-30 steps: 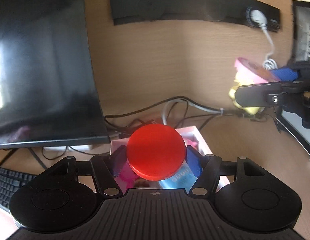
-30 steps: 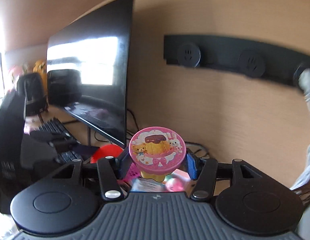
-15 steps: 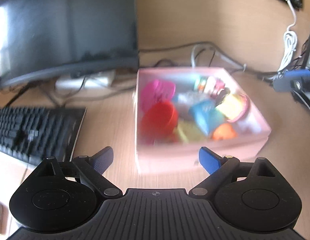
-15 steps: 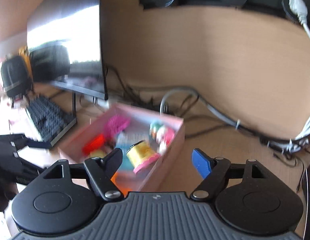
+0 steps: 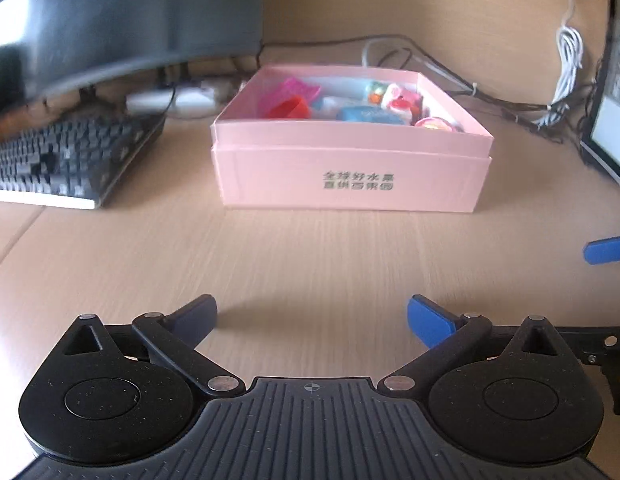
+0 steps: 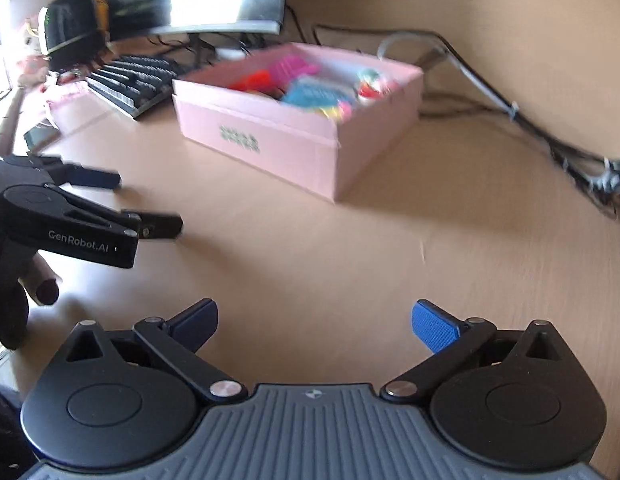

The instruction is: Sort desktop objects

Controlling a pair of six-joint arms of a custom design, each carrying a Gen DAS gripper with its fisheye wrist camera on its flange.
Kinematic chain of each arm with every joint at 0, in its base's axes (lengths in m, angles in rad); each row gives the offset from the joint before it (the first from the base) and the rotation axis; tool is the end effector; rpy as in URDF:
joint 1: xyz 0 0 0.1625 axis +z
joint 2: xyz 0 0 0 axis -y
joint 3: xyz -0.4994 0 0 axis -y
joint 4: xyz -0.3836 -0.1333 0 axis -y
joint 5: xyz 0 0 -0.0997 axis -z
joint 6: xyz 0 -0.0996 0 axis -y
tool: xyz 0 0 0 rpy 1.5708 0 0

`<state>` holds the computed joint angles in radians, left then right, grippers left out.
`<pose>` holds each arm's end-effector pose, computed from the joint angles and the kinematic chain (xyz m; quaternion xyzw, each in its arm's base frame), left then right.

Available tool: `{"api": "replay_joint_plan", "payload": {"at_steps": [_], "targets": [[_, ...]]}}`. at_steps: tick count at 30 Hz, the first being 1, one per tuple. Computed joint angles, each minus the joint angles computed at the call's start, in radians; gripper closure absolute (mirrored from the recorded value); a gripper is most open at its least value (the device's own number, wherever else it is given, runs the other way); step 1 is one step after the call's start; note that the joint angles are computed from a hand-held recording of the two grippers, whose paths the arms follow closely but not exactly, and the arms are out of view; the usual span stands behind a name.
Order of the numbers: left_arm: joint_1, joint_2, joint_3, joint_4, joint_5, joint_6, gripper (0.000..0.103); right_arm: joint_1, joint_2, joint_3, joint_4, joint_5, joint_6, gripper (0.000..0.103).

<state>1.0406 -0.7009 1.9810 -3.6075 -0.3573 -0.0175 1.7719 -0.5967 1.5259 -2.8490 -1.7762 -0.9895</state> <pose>-0.1019 -0.6219 0.1602 -0.0102 0.7919 -0.4354 0.4281 0.2645 -0.7316 0.0783 0.5346 -0.8211 0.1207 0.1595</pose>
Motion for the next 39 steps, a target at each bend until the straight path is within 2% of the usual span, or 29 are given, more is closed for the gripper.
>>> {"api": "replay_joint_plan", "payload": {"at_steps": [1,4,8,9,39], "targets": [[0.003,0.000,-0.007,0.005,-0.009,-0.002,0.000,-0.003,0.003,0.001,-0.013,-0.004,-0.007,0.000],[0.010,0.009,-0.037,0.020,0.007,-0.014,0.000,-0.022,0.007,-0.008,-0.005,0.056,-0.020,0.000],[0.016,0.013,-0.049,0.013,0.002,0.002,0.000,-0.058,0.014,-0.001,-0.043,0.169,-0.087,0.000],[0.017,0.013,-0.050,0.011,-0.001,0.007,0.000,-0.061,0.014,-0.004,-0.037,0.175,-0.084,0.000],[0.016,0.009,-0.047,0.009,-0.008,0.011,0.000,-0.061,0.015,-0.009,-0.032,0.177,-0.095,0.000]]}}
